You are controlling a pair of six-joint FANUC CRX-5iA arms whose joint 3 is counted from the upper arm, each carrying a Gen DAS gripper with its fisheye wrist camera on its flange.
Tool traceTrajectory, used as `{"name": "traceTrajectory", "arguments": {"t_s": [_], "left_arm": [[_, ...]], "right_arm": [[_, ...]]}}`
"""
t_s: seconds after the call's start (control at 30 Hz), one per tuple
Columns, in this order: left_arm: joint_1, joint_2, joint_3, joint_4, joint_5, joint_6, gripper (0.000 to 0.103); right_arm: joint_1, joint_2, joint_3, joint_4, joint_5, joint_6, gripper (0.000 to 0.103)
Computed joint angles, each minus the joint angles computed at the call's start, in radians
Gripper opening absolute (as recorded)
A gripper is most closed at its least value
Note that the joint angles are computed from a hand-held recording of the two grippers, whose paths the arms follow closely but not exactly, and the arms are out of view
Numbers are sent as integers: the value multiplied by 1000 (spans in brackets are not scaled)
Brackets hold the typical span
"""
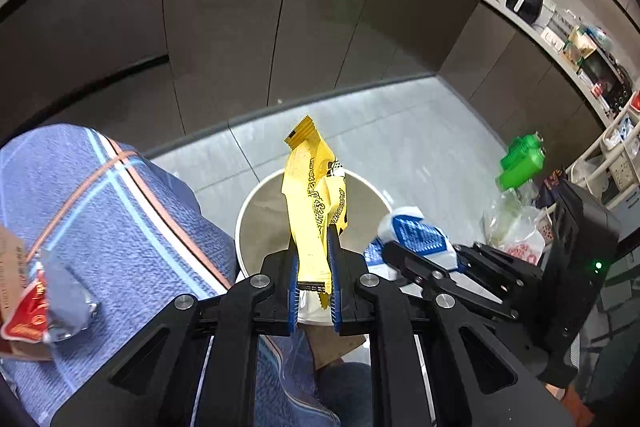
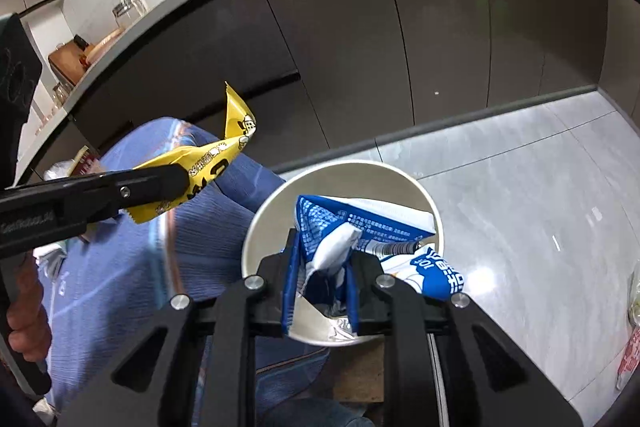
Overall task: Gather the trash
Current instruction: 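Carry both items over the white bin and open both tools to drop them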
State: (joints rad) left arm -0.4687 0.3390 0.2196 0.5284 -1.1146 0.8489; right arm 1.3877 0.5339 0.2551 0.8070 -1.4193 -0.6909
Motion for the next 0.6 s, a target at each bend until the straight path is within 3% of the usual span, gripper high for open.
{"name": "traceTrajectory", "arguments": {"t_s": [0.17, 0.23, 0.3, 0.37, 0.47, 0.6], "left_arm": [[-17, 40, 30, -38, -9, 19, 12], [-23, 44, 31, -43, 4, 18, 17], [-28, 43, 27, -47, 22, 17, 19], [-30, 41, 20, -48, 42, 17, 25], [-30, 38, 16, -40, 54, 23, 39], [-22, 17, -16, -12, 104, 23, 73]], "right_arm": [[-18, -12, -45, -24, 58, 14, 23], [-22, -10, -49, -29, 67, 24, 27], [-26, -3, -45, -33, 65, 56, 40], [-27, 8, -38, -31, 58, 89, 45], [-28, 11, -40, -26, 73, 113, 58], [-22, 15, -42, -6, 69, 126, 74]]}}
